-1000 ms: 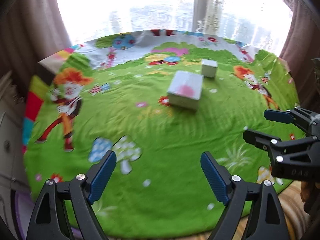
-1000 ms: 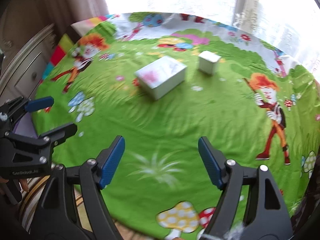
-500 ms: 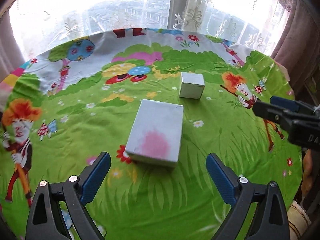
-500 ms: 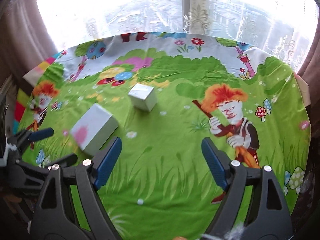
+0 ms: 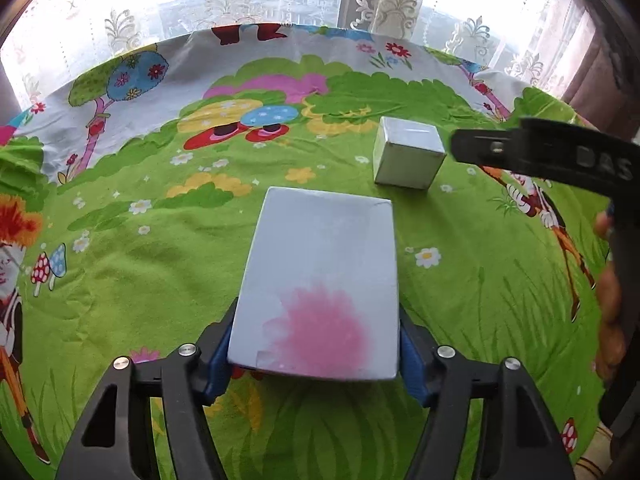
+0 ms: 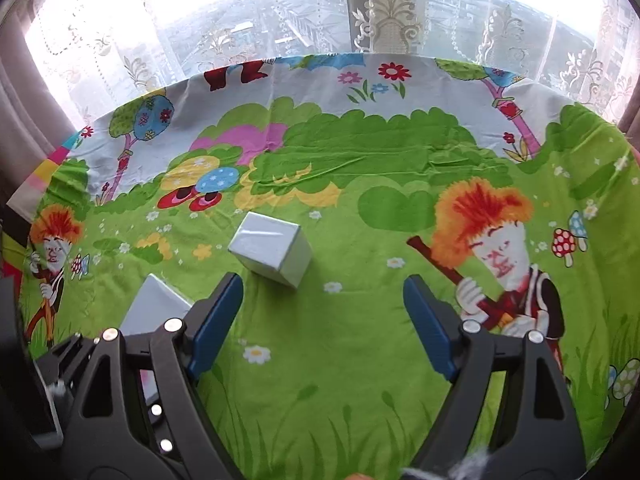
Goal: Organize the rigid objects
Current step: 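Grasp the pink-print white box with the left tool while the right grasps the small white cube, then lift both boxes and carry them over the purple storage box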
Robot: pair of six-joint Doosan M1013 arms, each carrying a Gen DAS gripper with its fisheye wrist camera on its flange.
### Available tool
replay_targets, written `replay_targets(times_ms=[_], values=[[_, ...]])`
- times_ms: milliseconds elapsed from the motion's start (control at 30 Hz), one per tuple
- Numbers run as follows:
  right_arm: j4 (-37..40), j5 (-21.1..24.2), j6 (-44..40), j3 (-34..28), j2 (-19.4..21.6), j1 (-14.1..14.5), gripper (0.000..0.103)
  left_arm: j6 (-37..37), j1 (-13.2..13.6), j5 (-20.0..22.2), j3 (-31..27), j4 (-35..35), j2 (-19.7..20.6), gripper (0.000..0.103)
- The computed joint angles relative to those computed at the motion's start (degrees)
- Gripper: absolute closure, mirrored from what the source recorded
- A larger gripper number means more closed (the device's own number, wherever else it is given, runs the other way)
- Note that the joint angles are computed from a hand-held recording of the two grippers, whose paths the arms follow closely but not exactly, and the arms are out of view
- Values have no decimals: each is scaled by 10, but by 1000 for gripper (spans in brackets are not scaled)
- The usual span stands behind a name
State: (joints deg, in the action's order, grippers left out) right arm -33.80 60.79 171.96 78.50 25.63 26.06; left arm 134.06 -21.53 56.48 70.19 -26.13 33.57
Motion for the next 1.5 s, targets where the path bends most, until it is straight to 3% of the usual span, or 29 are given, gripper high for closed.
replay_targets(times_ms=[267, 500, 567, 600, 833, 1233, 1500], values=[[3, 23, -13, -50, 40, -10, 16, -36, 6, -38, 24, 5, -22, 36], [-1, 64, -25, -75, 65, -14, 17, -69, 16, -44, 41, 7, -32, 36], [-1, 71, -30, -74, 68, -14, 31, -72, 18, -45, 46, 6, -35, 36], [2, 72, -33, -72, 68, -14, 48, -71, 18, -46, 49, 6, -36, 36], [-14, 76, -31, -51, 56, -4, 51, -60, 20, -58, 68, -4, -51, 36], [-70, 69, 39, 6, 4, 54, 51, -59, 30, -131, 124, 5, -98, 36], [-90, 66, 87, 31, -29, 100, 51, -49, 41, -206, 191, 10, -156, 36]])
